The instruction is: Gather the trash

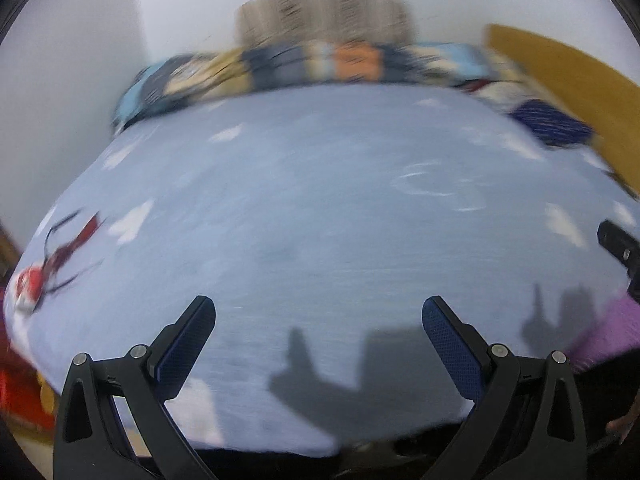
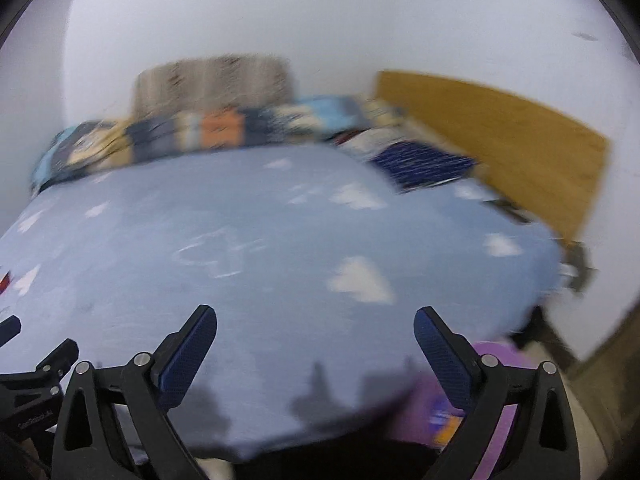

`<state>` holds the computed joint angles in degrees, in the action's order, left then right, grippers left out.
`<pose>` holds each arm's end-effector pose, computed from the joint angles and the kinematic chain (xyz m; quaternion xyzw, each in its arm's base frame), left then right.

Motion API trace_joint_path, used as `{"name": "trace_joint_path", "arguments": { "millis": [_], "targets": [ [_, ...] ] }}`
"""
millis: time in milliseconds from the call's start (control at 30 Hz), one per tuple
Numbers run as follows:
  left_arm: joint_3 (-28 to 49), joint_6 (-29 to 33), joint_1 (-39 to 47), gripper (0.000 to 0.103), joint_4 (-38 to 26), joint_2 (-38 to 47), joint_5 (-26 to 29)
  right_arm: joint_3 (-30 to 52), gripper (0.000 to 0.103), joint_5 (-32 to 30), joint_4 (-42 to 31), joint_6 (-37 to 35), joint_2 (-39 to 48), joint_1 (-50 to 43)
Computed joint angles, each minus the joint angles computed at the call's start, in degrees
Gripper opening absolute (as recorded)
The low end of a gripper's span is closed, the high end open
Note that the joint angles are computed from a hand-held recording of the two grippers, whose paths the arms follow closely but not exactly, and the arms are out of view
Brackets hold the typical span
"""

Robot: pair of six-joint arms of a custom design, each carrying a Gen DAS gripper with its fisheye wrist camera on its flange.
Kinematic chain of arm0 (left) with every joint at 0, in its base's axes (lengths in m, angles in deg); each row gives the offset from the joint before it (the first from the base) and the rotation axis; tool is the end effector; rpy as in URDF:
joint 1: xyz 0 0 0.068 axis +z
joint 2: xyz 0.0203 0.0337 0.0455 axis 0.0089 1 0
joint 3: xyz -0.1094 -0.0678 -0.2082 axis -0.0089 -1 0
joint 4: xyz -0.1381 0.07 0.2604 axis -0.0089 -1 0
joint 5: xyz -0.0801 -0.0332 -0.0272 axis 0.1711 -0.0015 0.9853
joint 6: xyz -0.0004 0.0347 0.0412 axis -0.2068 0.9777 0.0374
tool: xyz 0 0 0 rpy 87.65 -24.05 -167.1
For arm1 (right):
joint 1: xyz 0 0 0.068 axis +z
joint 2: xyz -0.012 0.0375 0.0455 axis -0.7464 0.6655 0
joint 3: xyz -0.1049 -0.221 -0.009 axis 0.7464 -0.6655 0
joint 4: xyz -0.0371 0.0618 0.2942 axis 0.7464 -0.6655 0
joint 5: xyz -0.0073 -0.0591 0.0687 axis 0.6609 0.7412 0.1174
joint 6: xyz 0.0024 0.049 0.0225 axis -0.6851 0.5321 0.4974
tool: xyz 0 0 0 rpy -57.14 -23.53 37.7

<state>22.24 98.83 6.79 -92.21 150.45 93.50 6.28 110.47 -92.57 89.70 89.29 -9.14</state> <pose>0.3703 0.0308 0.2130 0.1848 0.9139 -0.0418 0.3590 0.2666 0.1816 0.2679 0.2800 0.8564 -0.1743 0.3972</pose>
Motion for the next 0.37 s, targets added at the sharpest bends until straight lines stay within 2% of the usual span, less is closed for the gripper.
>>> {"name": "trace_joint_path", "arguments": {
  "millis": [33, 100, 200, 300, 367],
  "targets": [
    [2.5, -1.12, 0.32, 0.103, 0.57, 3.6, -1.77, -0.31, 0.1, -2.53, 6.75, -5.22, 2.13, -2.57],
    [7.99, -3.79, 0.89, 0.103, 0.78, 10.65, -4.06, 1.69, 0.1, -8.08, 15.07, -11.68, 8.44, -7.03],
    [15.26, -7.41, 0.76, 0.103, 0.99, 19.39, -6.15, 6.72, 0.1, -14.72, 21.15, -15.89, 17.91, -12.04],
    [21.04, -10.43, -0.72, 0.103, 2.29, 26.08, -8.75, 10.58, 0.1, -18.59, 28.43, -18.71, 25.78, -16.61],
    [25.33, -12.12, -1.78, 0.103, 2.2, 30.57, -9.73, 14.5, 0.1, -18.3, 28.75, -17.83, 30.44, -18.18]
  ]
}}
